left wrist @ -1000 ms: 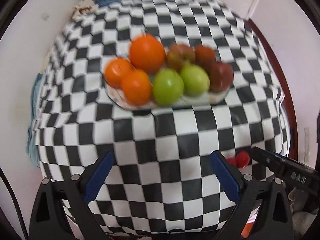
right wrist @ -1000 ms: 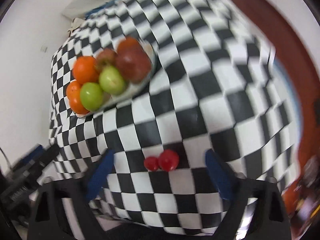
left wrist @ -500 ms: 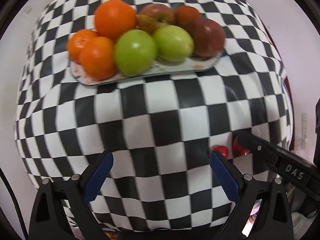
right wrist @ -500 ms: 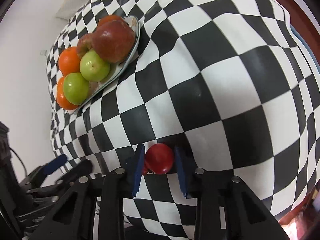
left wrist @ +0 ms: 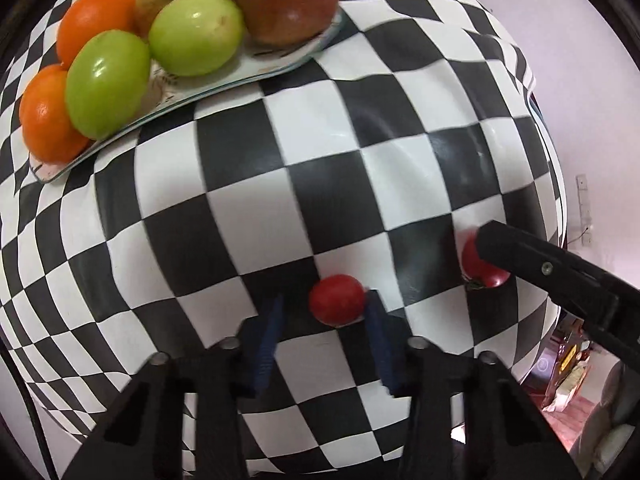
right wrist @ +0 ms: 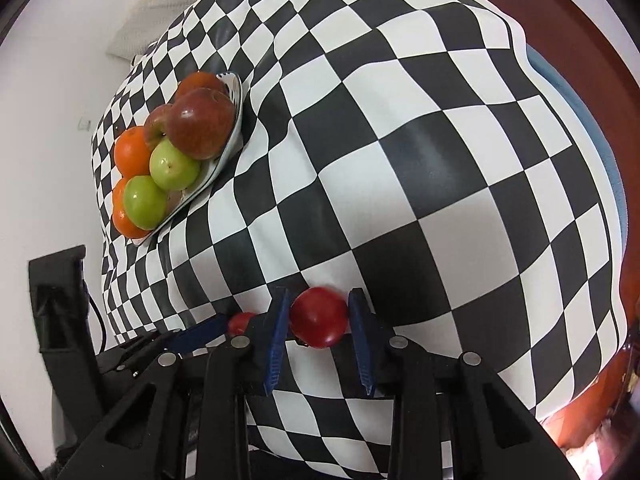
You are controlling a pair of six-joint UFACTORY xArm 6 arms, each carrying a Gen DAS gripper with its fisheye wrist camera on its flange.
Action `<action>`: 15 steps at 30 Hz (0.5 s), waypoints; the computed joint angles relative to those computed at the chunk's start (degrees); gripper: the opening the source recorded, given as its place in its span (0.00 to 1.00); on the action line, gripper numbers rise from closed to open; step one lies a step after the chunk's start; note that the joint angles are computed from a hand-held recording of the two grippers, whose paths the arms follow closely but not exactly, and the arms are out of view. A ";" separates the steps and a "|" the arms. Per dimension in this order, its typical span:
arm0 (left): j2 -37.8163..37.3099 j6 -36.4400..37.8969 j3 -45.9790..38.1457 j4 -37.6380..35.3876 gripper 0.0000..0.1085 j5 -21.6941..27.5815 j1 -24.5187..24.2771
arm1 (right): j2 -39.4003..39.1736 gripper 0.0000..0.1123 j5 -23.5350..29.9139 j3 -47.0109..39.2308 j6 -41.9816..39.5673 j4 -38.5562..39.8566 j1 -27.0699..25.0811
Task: Organize fruits
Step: 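Grasp one cherry tomato with the right tool while the left tool grasps the other, then lift both cherry tomatoes off the cloth with both tools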
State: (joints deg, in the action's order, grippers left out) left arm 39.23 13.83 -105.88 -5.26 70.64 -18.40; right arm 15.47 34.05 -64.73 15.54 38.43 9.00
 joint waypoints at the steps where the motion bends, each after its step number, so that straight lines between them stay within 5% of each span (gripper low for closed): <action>1: 0.00 0.11 -0.28 -0.42 0.23 0.20 0.52 | -0.21 0.29 -0.09 0.33 -0.06 -0.04 -0.09; 15: 4.34 -2.45 -7.79 -2.90 0.23 4.34 6.71 | 4.46 0.29 3.40 -5.41 -4.27 -1.71 2.31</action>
